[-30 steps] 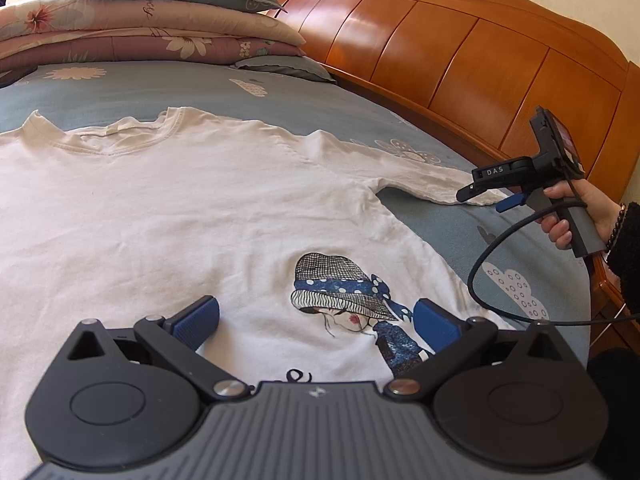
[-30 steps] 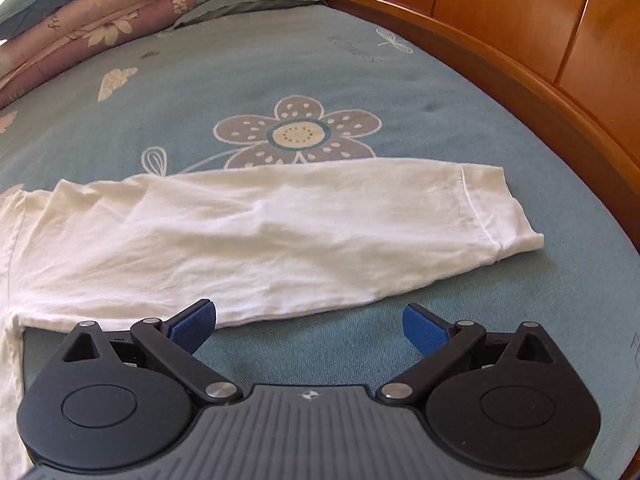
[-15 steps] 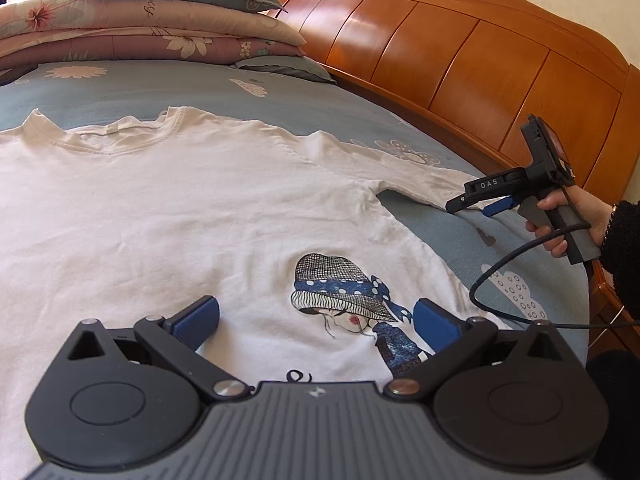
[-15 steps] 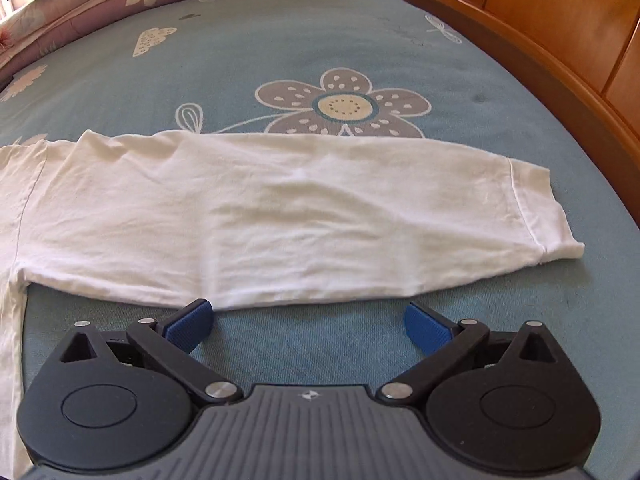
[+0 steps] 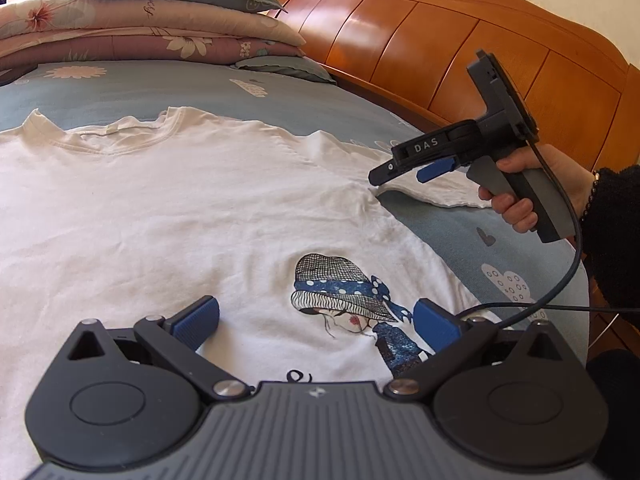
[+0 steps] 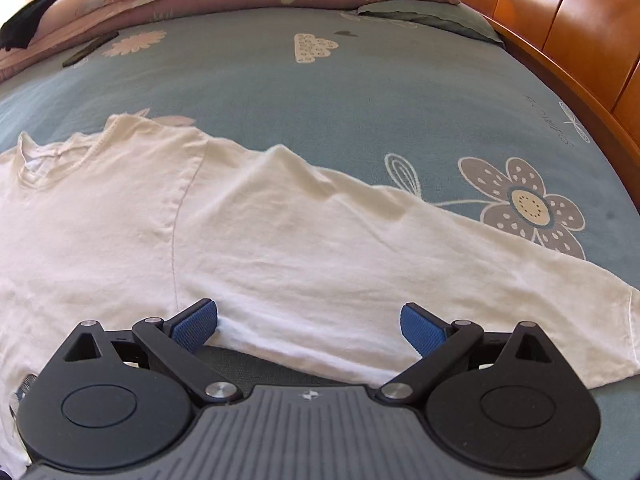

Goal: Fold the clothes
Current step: 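Slide the right gripper along the sleeve toward the cuff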

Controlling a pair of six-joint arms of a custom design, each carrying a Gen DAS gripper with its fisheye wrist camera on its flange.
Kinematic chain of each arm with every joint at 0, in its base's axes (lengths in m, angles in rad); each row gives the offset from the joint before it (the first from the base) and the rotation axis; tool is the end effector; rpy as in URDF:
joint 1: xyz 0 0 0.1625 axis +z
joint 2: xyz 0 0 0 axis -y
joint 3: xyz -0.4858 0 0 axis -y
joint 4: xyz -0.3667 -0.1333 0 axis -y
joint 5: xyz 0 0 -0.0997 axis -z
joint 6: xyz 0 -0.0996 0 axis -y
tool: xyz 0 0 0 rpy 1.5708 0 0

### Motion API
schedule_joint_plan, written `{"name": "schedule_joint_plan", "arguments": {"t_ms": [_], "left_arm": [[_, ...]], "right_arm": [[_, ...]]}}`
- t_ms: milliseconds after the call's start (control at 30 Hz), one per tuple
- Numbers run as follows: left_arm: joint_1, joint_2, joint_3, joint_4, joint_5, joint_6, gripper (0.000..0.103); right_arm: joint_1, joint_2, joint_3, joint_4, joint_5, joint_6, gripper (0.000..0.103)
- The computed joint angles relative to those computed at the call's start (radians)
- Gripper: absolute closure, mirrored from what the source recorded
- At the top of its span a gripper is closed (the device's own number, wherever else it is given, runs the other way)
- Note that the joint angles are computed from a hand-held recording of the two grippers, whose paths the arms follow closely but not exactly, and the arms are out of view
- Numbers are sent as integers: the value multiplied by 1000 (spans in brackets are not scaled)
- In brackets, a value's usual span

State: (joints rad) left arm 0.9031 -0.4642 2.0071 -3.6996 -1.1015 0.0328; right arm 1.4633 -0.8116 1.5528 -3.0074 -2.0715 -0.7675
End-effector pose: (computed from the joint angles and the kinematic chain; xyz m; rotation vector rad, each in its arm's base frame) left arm -0.2171 -0.5634 -0.0054 0.7477 2.6174 -0.9806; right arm 0.0059 -0.7423 0.2641 0.5575 -2.3020 0.5187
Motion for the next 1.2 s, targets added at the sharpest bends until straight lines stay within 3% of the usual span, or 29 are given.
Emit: {"name": "schedule_joint_plan", "arguments": {"t_ms": [133, 200, 267, 333, 533, 700, 800, 833, 900, 1000, 1100, 1200], "left_arm": [[1, 0, 0, -1, -2, -2, 1], [0, 3, -2, -2, 3, 2, 1], [-2, 6, -3, -3, 9, 8, 1], [-3, 7, -3, -6, 12, 11, 1], [0, 6, -3, -8, 4, 9, 1], [-5, 11, -4, -10, 18, 23, 1], [-10, 15, -4, -11, 31, 37, 1], [-13, 17, -5, -10, 37, 41, 1], [-23, 15, -12, 21, 66, 33, 1], [-53, -9, -37, 161, 141, -52, 0], [-62, -53, -94, 304, 109, -129, 0], [-53, -52, -218, 404, 38, -117, 0]], "right_arm": [[-16, -54, 89, -44, -3, -27, 2], [-36, -99, 149, -116, 104, -4, 7], [-44, -107, 195, -237, 169, -43, 19], [-40, -85, 212, -347, 179, -92, 31], [-68, -32, 177, -452, 279, 35, 41], [-85, 4, 85, -362, 227, 122, 40], [-72, -23, 81, -254, 173, 53, 37], [-75, -43, 82, -202, 176, 68, 37], [-97, -82, 81, -124, 245, 127, 37], [-146, -113, 75, -148, 392, 172, 36], [-190, -110, -1, -88, 485, 269, 28], [-232, -92, -95, 4, 584, 412, 28]]}}
